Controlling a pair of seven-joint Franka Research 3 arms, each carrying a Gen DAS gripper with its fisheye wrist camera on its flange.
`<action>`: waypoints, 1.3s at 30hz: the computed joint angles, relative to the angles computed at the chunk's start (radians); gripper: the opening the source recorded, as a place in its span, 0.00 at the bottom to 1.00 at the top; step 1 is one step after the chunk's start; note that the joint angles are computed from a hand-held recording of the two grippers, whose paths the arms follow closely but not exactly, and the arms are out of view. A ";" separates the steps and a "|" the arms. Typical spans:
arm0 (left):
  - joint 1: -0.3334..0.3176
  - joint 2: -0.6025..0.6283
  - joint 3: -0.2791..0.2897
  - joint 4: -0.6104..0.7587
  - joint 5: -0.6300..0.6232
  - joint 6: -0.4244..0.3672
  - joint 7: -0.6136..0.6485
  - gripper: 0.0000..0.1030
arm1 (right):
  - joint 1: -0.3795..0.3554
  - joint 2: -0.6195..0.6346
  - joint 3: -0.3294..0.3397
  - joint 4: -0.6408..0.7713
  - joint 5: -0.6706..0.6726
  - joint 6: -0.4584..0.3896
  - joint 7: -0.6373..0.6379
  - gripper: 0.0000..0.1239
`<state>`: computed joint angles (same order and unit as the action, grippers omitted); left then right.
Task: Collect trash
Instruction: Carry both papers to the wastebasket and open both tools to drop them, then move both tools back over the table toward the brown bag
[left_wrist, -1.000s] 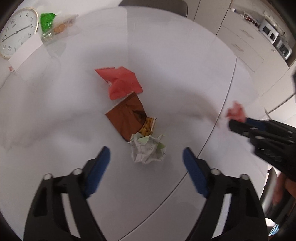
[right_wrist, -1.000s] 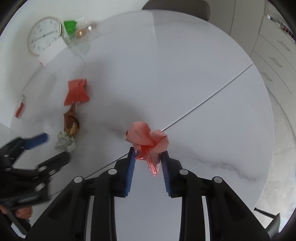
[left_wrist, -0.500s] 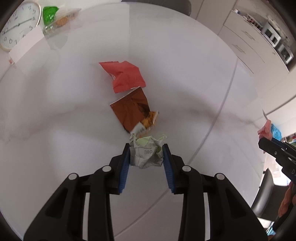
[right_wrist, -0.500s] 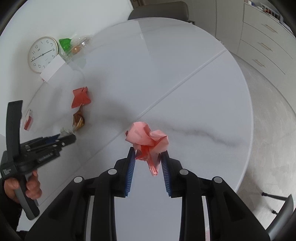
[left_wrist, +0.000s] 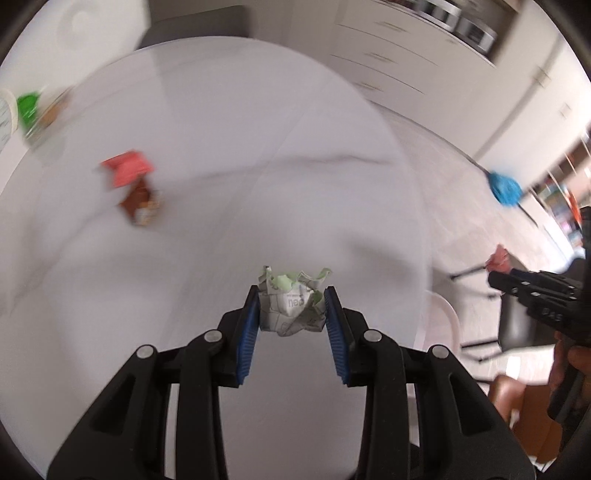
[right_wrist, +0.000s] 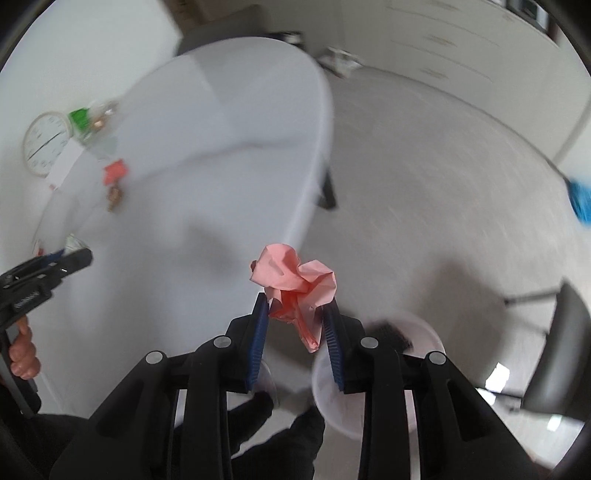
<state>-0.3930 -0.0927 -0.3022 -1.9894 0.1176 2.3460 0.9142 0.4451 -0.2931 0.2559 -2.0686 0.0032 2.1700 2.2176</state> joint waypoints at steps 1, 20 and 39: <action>-0.004 -0.006 0.003 0.001 -0.022 -0.001 0.041 0.33 | 0.000 -0.042 -0.003 -0.047 0.009 -0.009 0.018 0.25; -0.164 0.286 -0.091 0.369 -0.018 -0.065 0.245 0.33 | -0.098 -0.423 0.024 -0.349 0.011 -0.184 0.145 0.80; -0.257 0.435 -0.092 0.554 -0.038 -0.178 0.324 0.92 | -0.141 -0.506 0.040 -0.396 0.045 -0.207 0.119 0.80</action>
